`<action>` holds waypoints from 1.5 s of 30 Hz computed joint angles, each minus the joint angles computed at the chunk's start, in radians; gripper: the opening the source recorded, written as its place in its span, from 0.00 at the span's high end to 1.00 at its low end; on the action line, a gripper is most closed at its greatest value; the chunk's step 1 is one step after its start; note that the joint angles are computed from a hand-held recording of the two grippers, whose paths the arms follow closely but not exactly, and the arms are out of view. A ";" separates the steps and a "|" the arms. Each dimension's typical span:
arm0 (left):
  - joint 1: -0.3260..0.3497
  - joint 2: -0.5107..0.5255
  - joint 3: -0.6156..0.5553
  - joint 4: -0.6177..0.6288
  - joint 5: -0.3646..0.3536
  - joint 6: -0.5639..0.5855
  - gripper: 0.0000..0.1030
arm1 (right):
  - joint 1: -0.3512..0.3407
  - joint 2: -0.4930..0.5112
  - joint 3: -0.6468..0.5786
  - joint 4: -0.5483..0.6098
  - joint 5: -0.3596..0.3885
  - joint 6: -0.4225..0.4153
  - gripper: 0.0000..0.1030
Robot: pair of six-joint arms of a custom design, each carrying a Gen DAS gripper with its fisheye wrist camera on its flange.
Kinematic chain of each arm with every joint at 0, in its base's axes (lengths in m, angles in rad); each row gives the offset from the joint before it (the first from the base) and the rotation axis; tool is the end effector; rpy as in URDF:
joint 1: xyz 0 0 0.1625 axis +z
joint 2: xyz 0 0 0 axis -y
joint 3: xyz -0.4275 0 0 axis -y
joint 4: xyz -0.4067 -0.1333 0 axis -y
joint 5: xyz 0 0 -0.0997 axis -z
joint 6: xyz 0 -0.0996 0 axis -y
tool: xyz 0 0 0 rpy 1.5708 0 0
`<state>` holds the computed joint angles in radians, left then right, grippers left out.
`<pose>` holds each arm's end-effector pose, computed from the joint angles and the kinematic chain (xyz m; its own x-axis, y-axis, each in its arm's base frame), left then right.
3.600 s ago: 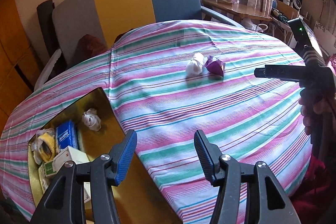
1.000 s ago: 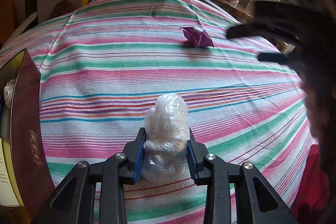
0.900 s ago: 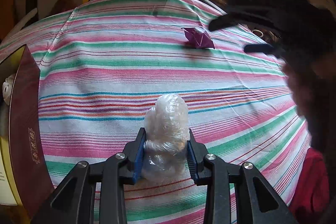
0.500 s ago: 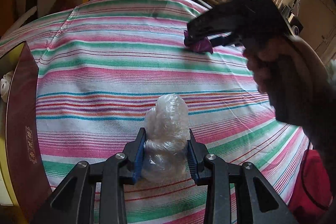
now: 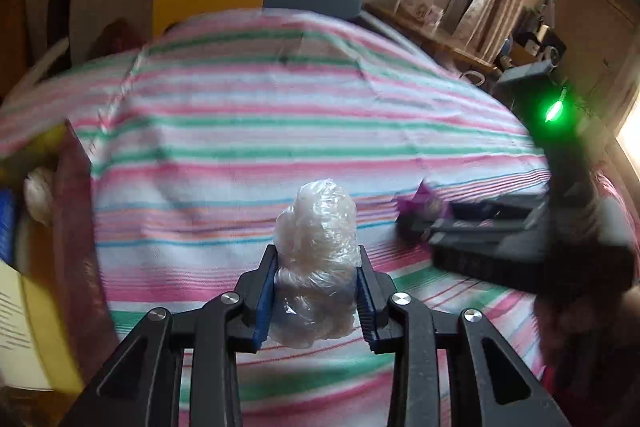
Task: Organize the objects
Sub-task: 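Carry the plastic-wrapped item over the tray with the left gripper while the right holds the purple packet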
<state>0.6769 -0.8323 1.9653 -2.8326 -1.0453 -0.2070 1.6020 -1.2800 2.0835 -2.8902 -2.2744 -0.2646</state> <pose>-0.3296 -0.5000 0.0376 -0.7383 0.4928 -0.4605 0.6349 0.7382 -0.2280 0.0853 -0.5267 0.2624 -0.7381 0.0576 0.6722 -0.2281 0.9164 -0.3290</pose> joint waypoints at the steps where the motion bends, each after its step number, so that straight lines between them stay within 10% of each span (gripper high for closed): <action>1: -0.016 -0.016 0.015 -0.017 0.018 0.012 0.66 | 0.006 0.000 0.011 -0.017 -0.004 -0.005 0.59; 21: -0.086 -0.319 0.206 0.028 0.274 -0.071 0.66 | -0.001 0.035 0.077 -0.253 -0.014 -0.154 0.57; 45: -0.037 -0.463 0.308 0.121 0.327 -0.194 0.66 | 0.008 0.077 0.087 -0.370 -0.045 -0.227 0.56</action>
<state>0.6403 -1.2949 2.2733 -2.7118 -0.7184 -0.4009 1.6096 -1.2028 2.1708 -3.2603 -2.3199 -0.4919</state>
